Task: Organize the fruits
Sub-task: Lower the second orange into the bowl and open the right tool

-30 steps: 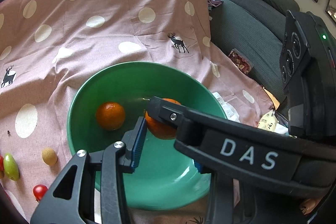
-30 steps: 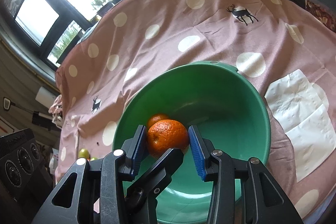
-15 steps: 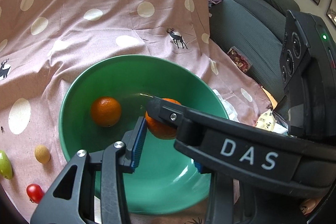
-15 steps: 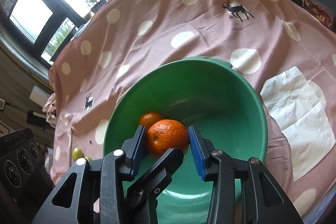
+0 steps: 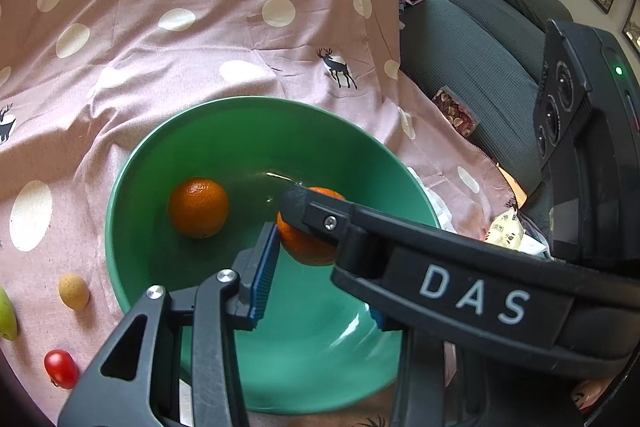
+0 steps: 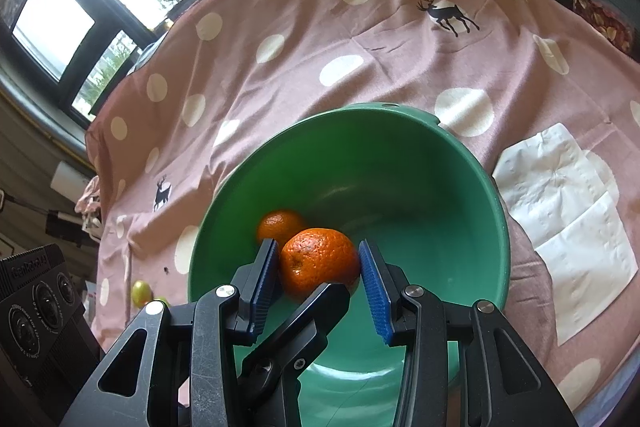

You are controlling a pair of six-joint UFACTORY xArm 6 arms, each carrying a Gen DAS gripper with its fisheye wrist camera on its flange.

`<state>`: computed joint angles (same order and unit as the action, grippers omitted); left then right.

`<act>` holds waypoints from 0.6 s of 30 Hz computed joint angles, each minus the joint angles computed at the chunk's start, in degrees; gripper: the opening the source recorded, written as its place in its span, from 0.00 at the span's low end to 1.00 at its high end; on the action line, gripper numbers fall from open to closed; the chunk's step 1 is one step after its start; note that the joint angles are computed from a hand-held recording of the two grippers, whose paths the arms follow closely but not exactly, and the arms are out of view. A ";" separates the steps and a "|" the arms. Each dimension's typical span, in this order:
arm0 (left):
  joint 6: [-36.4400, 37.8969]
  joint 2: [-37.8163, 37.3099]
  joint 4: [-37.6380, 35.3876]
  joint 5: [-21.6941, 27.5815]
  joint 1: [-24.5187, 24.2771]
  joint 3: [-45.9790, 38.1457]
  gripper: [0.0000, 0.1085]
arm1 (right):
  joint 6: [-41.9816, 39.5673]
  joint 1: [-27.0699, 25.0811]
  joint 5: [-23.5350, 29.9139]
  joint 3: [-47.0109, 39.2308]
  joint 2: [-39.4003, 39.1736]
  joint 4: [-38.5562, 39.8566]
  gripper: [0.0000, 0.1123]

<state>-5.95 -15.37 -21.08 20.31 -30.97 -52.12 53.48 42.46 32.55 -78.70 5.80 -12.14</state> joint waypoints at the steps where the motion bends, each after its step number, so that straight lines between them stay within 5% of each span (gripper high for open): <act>1: 0.30 0.04 -0.40 0.04 0.03 0.02 0.36 | -0.01 0.02 0.12 -0.08 0.04 -0.02 0.40; 18: 0.57 -0.02 -1.58 0.12 -0.03 0.34 0.36 | -0.03 0.08 1.29 -0.72 0.54 -0.26 0.40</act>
